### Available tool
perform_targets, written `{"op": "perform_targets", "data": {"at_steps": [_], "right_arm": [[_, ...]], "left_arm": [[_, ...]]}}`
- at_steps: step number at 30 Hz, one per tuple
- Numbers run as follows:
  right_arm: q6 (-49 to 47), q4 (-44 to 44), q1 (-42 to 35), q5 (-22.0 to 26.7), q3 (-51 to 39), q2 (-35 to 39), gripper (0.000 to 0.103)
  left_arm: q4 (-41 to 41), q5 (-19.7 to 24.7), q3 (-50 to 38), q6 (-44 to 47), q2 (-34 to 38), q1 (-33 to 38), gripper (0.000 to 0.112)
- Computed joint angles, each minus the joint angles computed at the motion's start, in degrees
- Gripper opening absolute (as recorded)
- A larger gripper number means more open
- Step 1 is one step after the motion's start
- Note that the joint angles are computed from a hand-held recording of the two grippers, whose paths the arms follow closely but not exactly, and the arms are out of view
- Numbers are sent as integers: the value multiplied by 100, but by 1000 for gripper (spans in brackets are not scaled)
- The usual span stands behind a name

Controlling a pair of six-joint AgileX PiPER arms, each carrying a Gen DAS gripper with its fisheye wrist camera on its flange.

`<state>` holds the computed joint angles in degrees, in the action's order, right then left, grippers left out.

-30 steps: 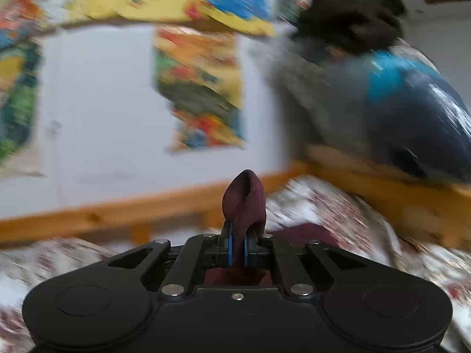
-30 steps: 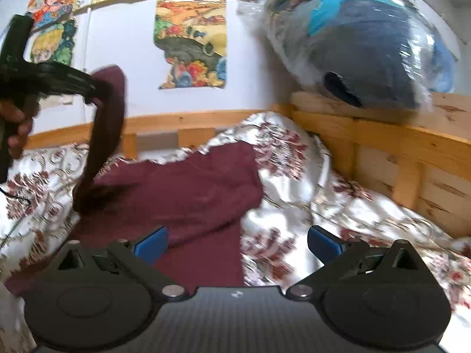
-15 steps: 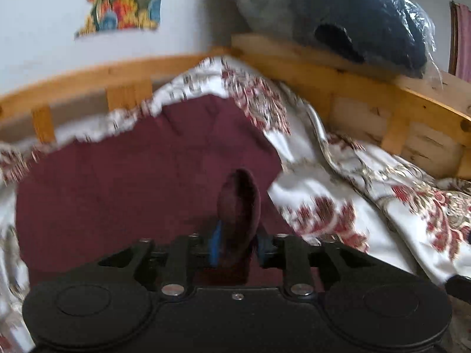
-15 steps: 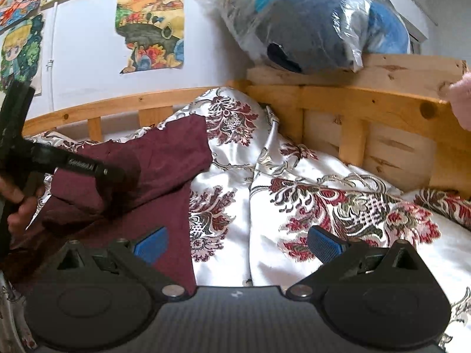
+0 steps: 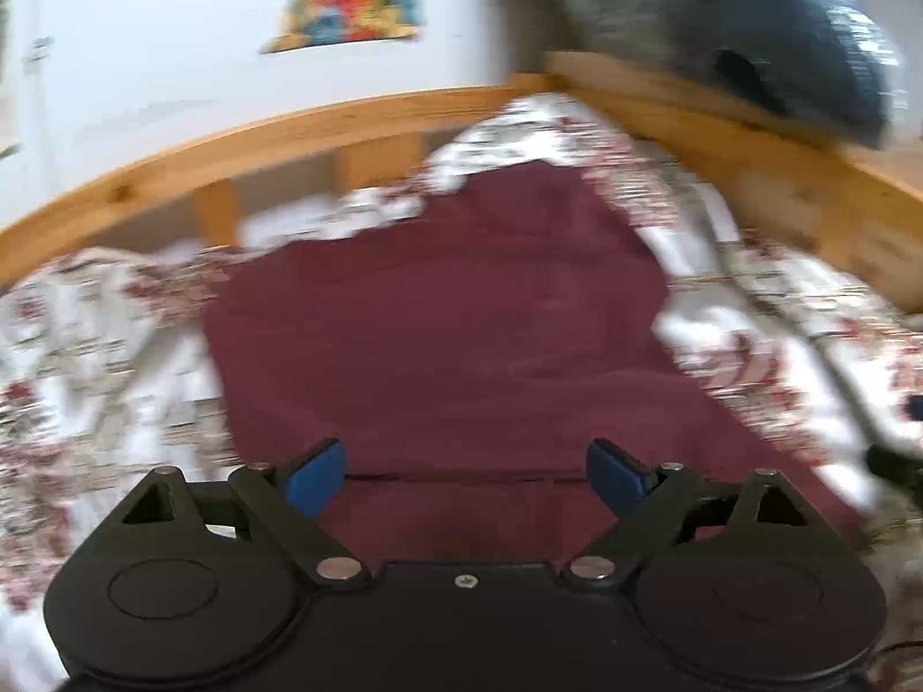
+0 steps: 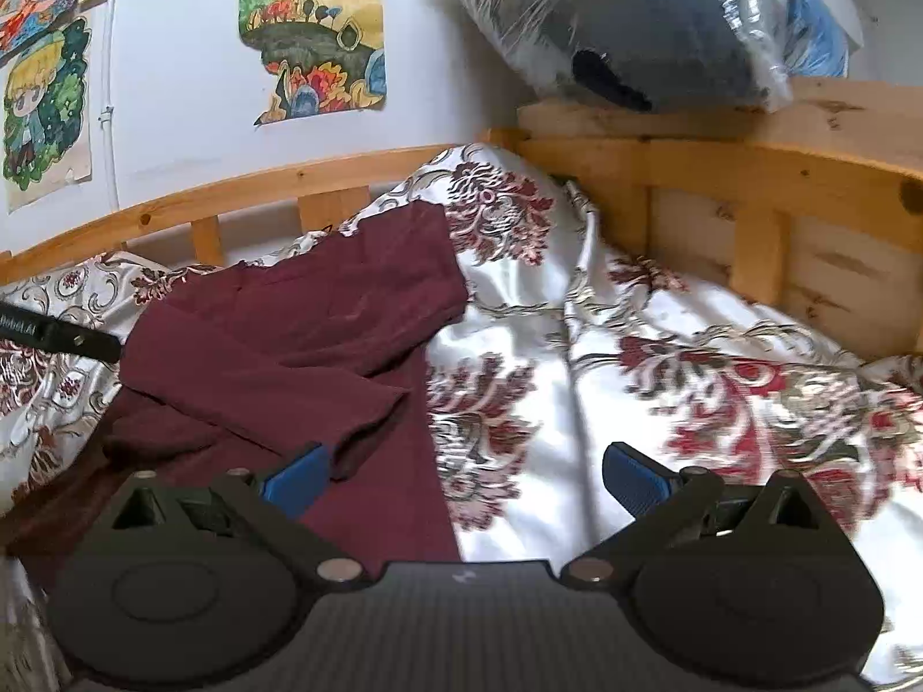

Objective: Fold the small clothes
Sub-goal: 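Lift the sleeve with the left tool, fold it across the body, open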

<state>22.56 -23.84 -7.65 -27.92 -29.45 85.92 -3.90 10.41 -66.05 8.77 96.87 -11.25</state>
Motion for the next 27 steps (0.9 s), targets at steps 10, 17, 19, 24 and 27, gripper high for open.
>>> {"op": "perform_targets", "data": {"at_steps": [10,17,19,24,27], "right_arm": [[-800,706,708,279,-203,153,103],[-816,551,690,398,-153,205,103],[-824,492,648,361,-116,217,103],[-999,585,643,340,-88,251,103],[-948,487,653,376,-110,286,103]], "left_arm": [[-1592,525,-2163,973,1817,1392,81],[-1082,1889,-4682,69,3388,1636,8],[-993,1902,-4738,-158,3401,1648,4],[309,1070,-4176,-1254,3113,1618,3],[-307,1697,-4734,-811,3430,1789,4]]}}
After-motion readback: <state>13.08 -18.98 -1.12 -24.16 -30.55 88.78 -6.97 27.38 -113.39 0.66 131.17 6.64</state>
